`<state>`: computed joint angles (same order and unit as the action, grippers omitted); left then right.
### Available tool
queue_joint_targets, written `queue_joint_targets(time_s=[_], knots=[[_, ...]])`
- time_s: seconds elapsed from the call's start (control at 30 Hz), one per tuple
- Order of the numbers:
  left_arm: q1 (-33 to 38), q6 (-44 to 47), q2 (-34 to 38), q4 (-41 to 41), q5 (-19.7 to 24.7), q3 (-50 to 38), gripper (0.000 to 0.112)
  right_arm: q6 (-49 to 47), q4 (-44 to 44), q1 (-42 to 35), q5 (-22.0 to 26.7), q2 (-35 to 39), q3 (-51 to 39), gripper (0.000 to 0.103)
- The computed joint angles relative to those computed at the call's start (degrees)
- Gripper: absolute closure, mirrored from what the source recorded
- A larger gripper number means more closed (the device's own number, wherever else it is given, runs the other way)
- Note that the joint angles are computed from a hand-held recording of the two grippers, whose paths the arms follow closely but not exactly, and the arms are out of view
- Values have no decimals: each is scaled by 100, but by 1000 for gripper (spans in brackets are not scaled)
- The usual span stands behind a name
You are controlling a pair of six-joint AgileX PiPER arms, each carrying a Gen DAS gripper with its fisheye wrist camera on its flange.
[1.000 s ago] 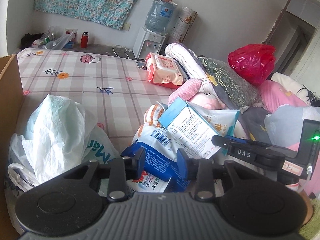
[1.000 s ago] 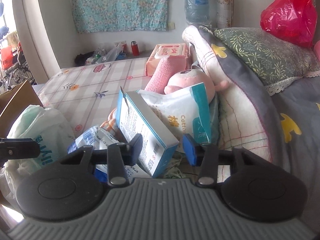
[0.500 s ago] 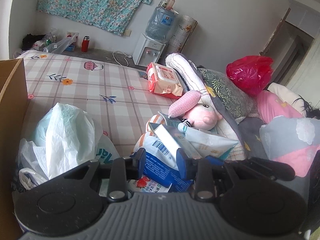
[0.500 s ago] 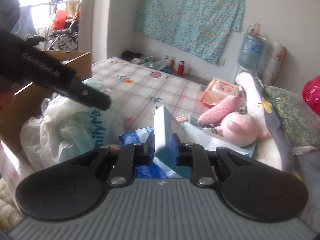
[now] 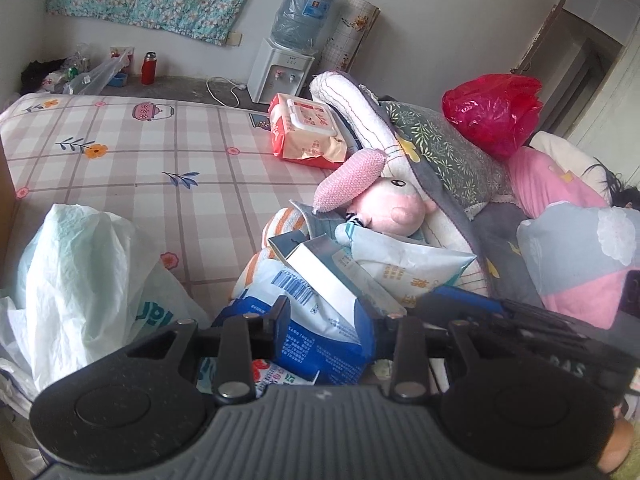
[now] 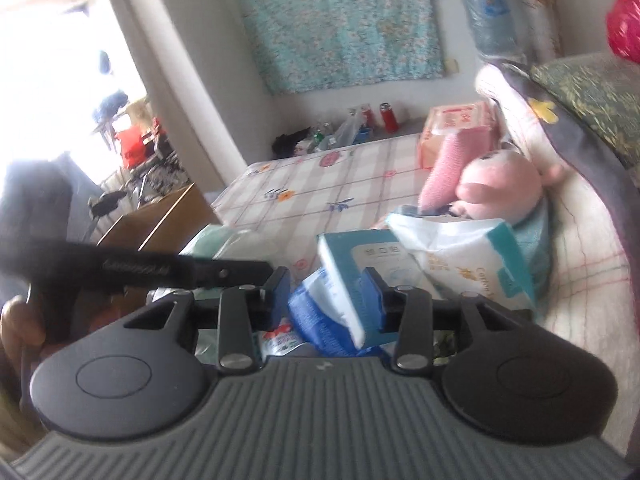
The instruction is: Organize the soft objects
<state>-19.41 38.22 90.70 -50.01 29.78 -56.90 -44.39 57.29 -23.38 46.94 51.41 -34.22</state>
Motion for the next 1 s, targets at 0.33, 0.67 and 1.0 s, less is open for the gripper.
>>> queue_joint_targets(time_s=[0.33,0.67,1.0], knots=[[-281,-613,858,345,386,-768,65,694,118,-504,26,2168,-379,45],[-326,-750,1099,617,364,-900,63,227,927,-702,590,2206,-32,44],[-334,-887,1172,785,41,-911,65,559,518,-576,802,1733,-271,81]])
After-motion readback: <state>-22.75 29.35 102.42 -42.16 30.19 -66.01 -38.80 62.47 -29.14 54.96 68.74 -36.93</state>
